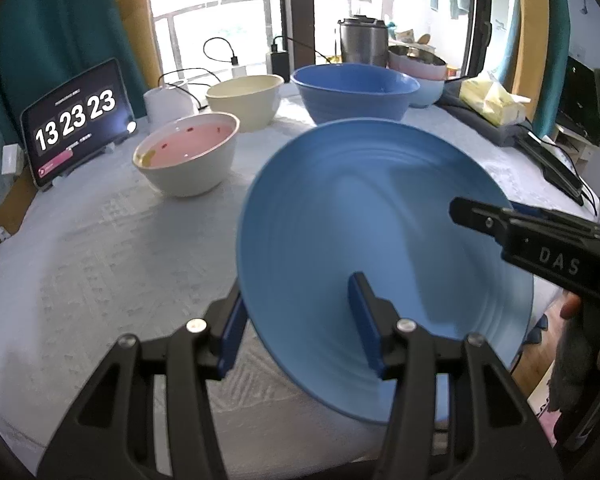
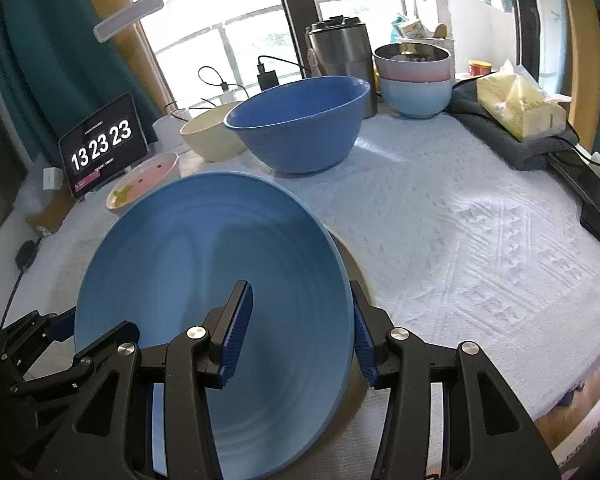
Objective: Organize plates and bowls
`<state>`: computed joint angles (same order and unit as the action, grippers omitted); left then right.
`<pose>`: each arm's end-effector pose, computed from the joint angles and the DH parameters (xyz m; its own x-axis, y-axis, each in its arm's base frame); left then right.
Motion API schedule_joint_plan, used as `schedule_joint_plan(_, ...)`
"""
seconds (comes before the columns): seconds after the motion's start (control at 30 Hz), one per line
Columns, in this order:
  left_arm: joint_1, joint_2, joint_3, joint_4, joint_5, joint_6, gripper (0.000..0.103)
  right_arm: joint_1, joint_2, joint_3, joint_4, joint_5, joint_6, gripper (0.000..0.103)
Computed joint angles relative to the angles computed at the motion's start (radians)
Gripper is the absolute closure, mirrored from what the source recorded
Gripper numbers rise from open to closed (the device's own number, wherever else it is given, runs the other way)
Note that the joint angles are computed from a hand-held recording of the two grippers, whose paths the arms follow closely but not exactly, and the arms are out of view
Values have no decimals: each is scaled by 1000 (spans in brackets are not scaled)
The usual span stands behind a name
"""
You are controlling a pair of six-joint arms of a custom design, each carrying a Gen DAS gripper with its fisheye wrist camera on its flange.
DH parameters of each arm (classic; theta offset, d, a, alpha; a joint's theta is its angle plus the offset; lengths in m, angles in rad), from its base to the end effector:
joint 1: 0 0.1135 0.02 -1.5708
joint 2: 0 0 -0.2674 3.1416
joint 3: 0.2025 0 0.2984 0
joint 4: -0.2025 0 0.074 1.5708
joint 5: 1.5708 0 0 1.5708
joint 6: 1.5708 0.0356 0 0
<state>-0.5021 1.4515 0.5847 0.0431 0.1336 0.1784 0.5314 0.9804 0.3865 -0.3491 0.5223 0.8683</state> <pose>0.2584 -0.1473 0.1149 -0.5342 0.4939 -0.6861 0.6616 0.7494 0.0244 0.1888 0.0904 0.1369 -0.5932 0.4186 -0.6877 0.4120 0.8917 0.1874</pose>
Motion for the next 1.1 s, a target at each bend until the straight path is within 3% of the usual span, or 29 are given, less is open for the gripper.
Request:
schedule_joint_plan(0.7, -21, 65, 35, 3, -50, 5, 51, 10, -50, -9, -31, 33, 9, 53)
schedule_joint_plan(0.9, -13, 72, 44, -3, -47, 2, 51, 19, -84, -5, -103, 101, 36, 53)
schedule_joint_plan(1.1, -2, 85, 56, -14, -36, -11, 51, -49, -95, -41, -78, 41, 11, 52)
